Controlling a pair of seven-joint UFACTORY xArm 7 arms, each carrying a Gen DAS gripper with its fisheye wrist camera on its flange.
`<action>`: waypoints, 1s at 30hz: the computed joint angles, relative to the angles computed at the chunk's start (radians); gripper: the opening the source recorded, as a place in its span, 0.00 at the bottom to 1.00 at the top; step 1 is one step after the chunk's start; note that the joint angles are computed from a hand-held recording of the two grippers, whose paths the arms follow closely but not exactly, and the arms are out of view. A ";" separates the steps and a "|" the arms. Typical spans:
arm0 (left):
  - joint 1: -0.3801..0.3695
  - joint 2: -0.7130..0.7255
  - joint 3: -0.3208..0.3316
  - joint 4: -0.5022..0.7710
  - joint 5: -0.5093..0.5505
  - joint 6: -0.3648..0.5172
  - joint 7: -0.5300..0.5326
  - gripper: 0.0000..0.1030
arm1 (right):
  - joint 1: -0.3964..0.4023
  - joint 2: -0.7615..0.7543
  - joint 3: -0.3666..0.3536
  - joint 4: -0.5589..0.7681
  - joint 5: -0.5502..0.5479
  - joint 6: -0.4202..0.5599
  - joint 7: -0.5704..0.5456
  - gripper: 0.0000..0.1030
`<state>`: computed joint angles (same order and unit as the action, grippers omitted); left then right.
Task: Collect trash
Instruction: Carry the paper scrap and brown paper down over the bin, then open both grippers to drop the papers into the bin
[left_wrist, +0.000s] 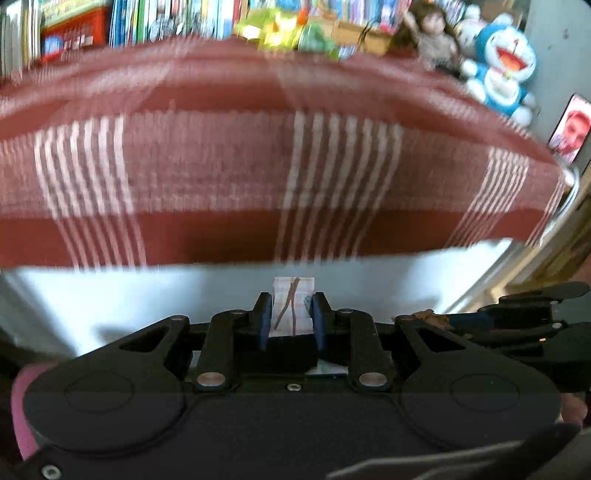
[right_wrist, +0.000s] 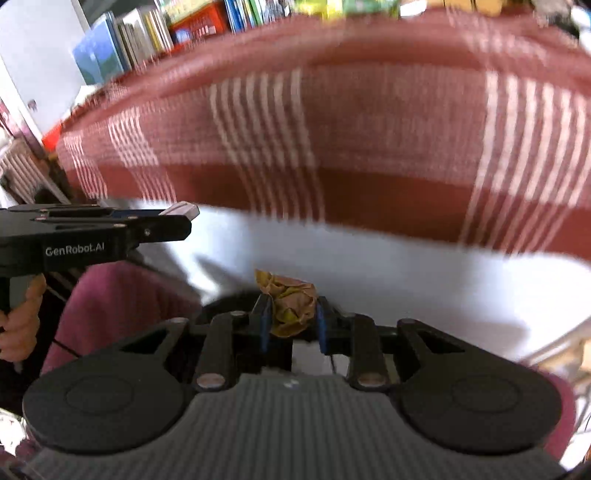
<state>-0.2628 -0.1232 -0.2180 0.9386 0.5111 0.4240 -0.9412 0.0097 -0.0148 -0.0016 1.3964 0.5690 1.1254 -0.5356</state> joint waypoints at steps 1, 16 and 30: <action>-0.004 0.009 0.001 -0.003 -0.018 0.010 0.002 0.21 | 0.001 -0.007 0.001 -0.018 -0.003 0.005 0.005 0.29; -0.081 0.161 0.039 0.015 -0.192 0.119 0.056 0.21 | 0.030 -0.008 0.015 -0.165 -0.064 0.001 0.088 0.30; -0.106 0.200 0.063 0.036 -0.213 0.143 0.063 0.25 | 0.029 -0.002 0.014 -0.170 -0.071 0.005 0.102 0.33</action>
